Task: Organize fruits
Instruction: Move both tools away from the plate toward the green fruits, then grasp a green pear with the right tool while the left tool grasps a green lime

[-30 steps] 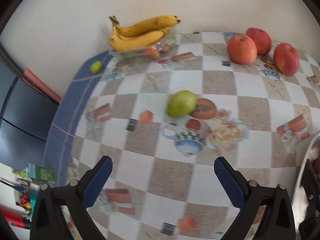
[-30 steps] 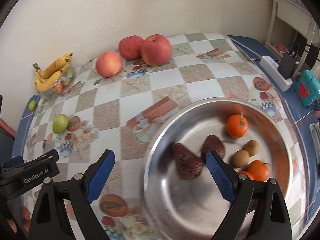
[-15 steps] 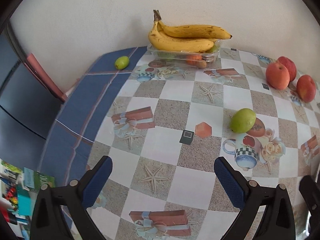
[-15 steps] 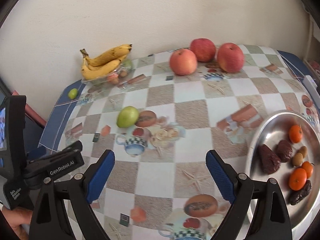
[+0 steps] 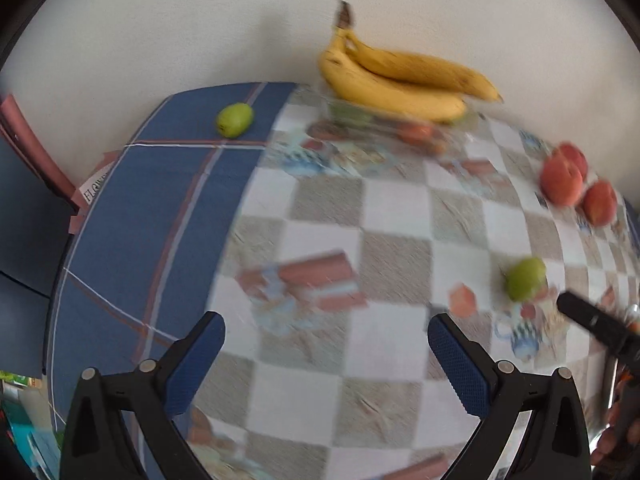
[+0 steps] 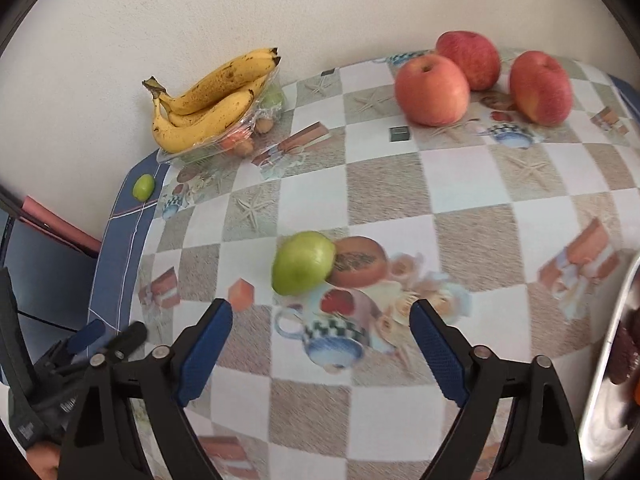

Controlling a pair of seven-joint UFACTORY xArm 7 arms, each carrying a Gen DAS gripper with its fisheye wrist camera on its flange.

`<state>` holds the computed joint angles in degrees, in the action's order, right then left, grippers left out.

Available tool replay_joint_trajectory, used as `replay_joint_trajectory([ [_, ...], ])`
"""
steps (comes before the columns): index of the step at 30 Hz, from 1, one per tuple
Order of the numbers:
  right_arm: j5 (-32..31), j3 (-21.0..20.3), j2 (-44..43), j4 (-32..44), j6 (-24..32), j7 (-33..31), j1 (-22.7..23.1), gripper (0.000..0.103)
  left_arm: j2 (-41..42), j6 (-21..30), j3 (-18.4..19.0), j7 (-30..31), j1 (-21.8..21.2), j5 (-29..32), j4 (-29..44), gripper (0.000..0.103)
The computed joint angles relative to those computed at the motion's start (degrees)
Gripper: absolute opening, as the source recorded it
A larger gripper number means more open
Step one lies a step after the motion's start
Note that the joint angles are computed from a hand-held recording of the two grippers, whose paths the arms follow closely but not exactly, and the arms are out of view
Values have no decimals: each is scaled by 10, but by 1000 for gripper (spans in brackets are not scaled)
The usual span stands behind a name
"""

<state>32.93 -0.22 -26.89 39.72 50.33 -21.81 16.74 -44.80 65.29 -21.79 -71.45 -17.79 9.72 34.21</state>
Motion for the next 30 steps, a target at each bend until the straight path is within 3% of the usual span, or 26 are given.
replay_joint_trajectory([
  [3, -1, 15, 36, 22, -9, 4, 10, 82, -67, -11, 57, 34, 18, 6, -31, 101],
  [6, -7, 24, 72, 41, -12, 9, 12, 78, -97, -32, 90, 84, 51, 19, -48, 101],
  [8, -18, 32, 91, 50, -19, 9, 12, 68, -95, -42, 100, 117, 81, 34, -51, 98],
  [10, -18, 35, 103, 56, -22, 5, 13, 65, -91, -57, 104, 144, 114, 57, -56, 93],
  [14, -1, 36, 122, 68, -20, -15, 15, 54, -85, -132, 137, 172, 165, 60, -85, 90],
  [19, 2, 45, 135, 66, -36, -39, 16, 45, -36, -201, 139, 199, 214, 68, -90, 90],
  [24, 9, 48, 135, 61, -57, -78, 23, 44, 37, -261, 136, 219, 250, 82, -77, 90],
  [27, 18, 45, 129, 52, -67, -107, 28, 44, 78, -291, 113, 211, 278, 123, -67, 90],
  [30, 40, 38, 129, 50, -63, -124, 28, 44, 119, -315, 107, 201, 290, 148, -57, 78],
])
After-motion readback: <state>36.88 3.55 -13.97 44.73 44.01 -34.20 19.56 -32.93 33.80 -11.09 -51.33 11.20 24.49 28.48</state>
